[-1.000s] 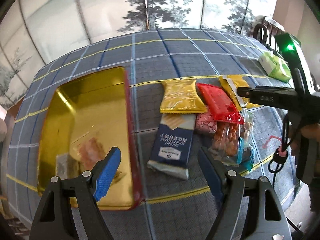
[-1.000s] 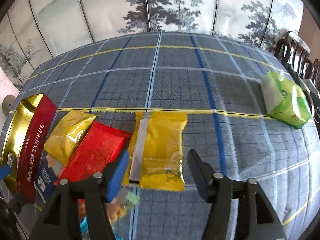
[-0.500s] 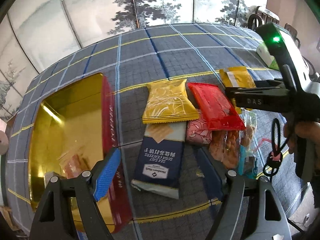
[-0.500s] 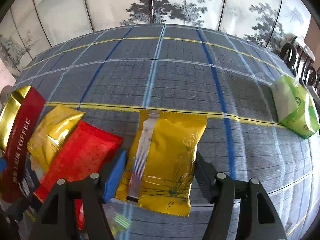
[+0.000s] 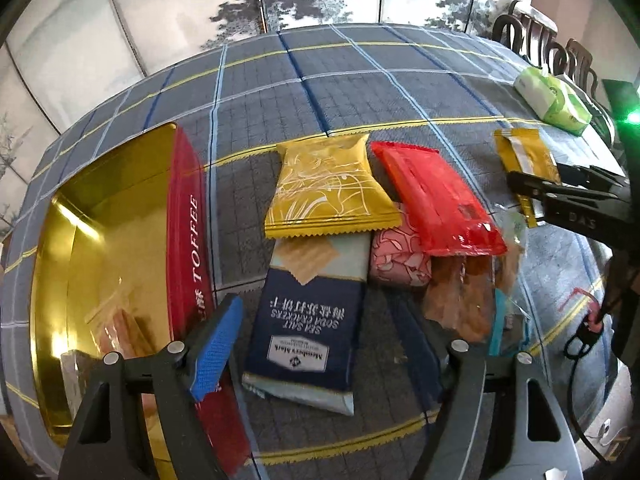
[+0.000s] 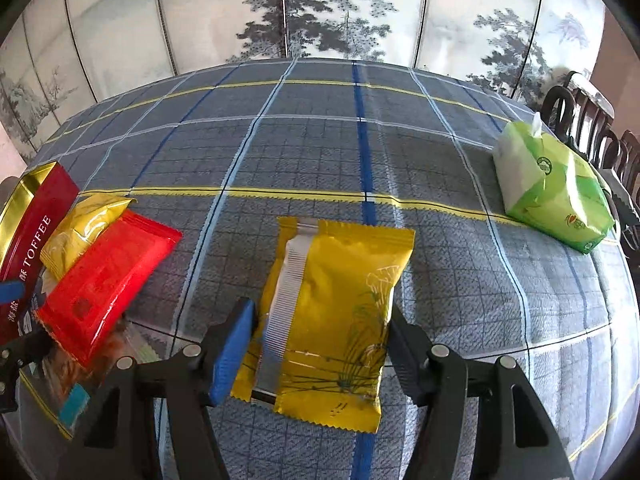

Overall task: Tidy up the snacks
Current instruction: 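Grasp the blue soda cracker packet with the left gripper while the right holds yellow packet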

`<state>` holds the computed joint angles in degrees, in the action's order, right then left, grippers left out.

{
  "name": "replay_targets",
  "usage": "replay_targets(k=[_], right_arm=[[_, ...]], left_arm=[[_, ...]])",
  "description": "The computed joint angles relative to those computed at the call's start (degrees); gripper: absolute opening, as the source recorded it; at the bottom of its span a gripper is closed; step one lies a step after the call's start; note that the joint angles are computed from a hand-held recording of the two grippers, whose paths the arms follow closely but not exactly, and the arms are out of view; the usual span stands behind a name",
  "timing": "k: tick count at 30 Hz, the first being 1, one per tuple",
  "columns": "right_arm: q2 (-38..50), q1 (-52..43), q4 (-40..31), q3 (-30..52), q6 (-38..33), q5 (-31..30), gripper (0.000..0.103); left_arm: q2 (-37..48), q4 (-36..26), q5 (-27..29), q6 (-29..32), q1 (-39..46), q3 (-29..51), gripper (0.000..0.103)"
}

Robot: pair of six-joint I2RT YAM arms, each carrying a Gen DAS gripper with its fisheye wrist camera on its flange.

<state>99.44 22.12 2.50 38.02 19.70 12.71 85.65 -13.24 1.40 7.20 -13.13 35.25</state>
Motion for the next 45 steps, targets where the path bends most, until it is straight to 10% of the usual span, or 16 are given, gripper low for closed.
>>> replay_targets(k=[45], right_arm=[[-0.1,2.7,8.4,-4.6,1.7,4.3,0.063]], left_arm=[[-1.0,-4.7,2.6,-7.1,-0.1,1.3,0.046]])
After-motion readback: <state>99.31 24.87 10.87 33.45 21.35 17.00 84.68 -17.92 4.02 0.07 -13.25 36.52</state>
